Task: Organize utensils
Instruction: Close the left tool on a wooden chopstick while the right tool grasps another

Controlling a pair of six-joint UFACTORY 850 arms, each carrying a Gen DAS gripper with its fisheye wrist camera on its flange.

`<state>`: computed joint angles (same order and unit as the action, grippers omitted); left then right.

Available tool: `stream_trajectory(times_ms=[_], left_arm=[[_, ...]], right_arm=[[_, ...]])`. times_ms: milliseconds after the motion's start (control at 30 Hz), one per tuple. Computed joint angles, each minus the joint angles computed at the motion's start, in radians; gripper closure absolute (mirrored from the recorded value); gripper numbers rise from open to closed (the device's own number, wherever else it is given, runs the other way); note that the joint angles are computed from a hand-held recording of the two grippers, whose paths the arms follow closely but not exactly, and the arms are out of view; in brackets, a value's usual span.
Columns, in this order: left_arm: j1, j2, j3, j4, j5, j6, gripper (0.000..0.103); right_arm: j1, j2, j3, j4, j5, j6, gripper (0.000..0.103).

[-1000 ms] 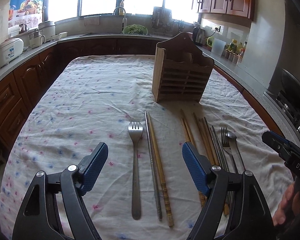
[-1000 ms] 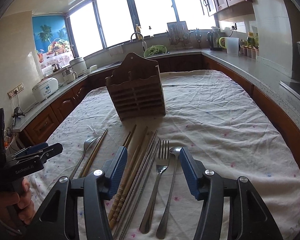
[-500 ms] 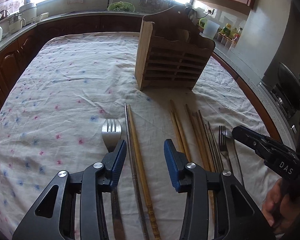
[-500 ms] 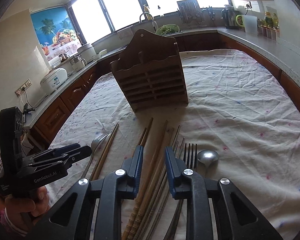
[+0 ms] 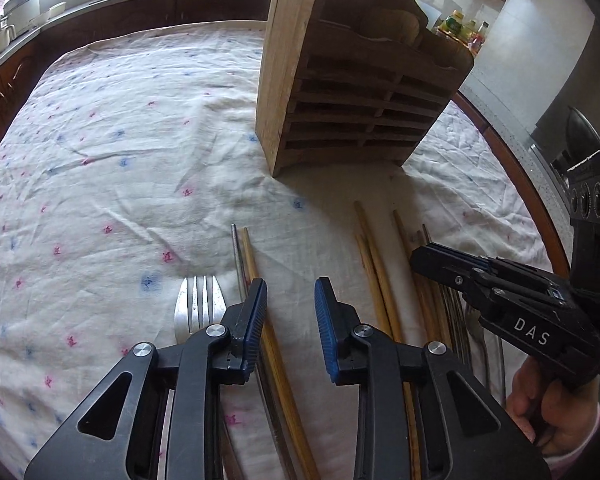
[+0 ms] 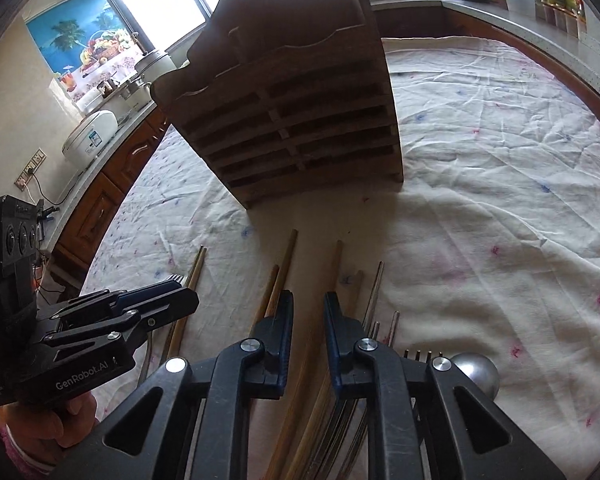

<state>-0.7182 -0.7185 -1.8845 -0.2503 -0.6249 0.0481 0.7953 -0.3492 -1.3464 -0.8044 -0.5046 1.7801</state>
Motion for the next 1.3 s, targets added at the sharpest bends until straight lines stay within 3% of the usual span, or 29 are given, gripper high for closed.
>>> stream_trajectory(times_ms=[467,600,700,867,1033,1300], left_arm=[[-0.028,-0.125,-0.205,0.196,-0.149,-0.058,0.082],[-0.047,-0.132,-0.215,0.277,-0.143,-0.080,0.084],[-0.047,-0.130,-0.208,0.260,-0.126,-0.074,0.095],[-0.047,-0.141,-0.227,0.235,-0.130,-0.092,0.098],[-0.030,-0.056,-0.114,0.136,-0.067,-0.047,0.098],[-0.004,0.153,0.107,-0.064,0.074,0.115,0.098]], right_arm=[[-0.057,-0.027,-0.020,0.160,0.052,-0.188,0.094],[-0.063,-0.050,-0.058,0.212,0.029,-0.283,0.093],[-0.055,-0.066,-0.082,0.208,-0.011,-0.314,0.094],[-0.048,-0.073,-0.096,0.195,-0.036,-0.311,0.095],[-0.036,-0.032,-0.056,0.132,0.025,-0.203,0.096],[0.019,0.051,-0.018,-0.059,0.014,-0.023,0.097]])
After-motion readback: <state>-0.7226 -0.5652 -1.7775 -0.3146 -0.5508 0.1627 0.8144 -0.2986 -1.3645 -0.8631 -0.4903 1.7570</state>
